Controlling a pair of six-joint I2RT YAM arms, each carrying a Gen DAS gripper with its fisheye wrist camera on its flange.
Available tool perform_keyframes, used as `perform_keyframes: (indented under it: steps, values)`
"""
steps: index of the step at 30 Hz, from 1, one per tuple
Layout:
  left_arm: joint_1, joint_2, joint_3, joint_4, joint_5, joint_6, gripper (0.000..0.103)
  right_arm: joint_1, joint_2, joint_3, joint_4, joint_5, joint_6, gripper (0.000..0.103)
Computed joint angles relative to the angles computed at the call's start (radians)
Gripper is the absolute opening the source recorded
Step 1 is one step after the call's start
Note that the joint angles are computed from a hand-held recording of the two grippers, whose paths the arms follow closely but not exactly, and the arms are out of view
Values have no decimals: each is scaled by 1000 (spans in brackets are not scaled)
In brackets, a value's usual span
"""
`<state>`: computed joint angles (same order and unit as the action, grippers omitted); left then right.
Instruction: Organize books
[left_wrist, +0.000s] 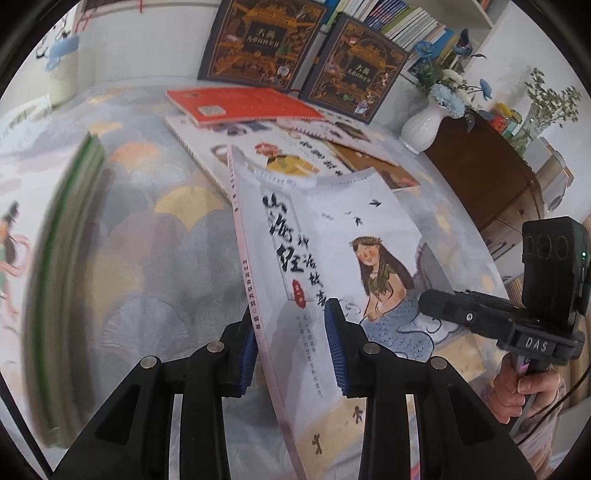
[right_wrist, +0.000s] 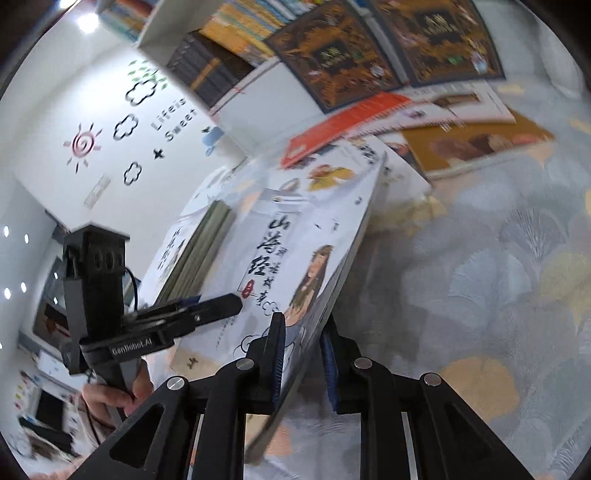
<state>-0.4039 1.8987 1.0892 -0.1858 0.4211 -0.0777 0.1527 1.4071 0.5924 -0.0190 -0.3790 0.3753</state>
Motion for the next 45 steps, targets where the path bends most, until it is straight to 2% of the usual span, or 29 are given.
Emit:
perform_keyframes:
  steps: [5,9,13,17,22,28,36,45]
  values:
    - [35,-69,0,-62,2,48,30,82,-33,39,-45,53,11,19]
    - [95,-122,1,-104,44,80,30,143,-32,95,-73,99,23,19]
    - [176,-173,7,-146,74,109,30,228,34,235,-127,155,26,19]
    - [295,-193,55,-219,150,152,30,316,107,385,-165,215,26,19]
    - [417,-166,138,-276,190,211,30,389,259,590,-187,243,16,19]
    - [519,-90,189,-273,192,273,30,441,462,764,-159,251,24,19]
    - [592,45,235,-243,171,298,32,482,679,910,-136,253,56,19]
    - [607,129,259,-233,141,305,32,482,780,995,-176,233,76,19]
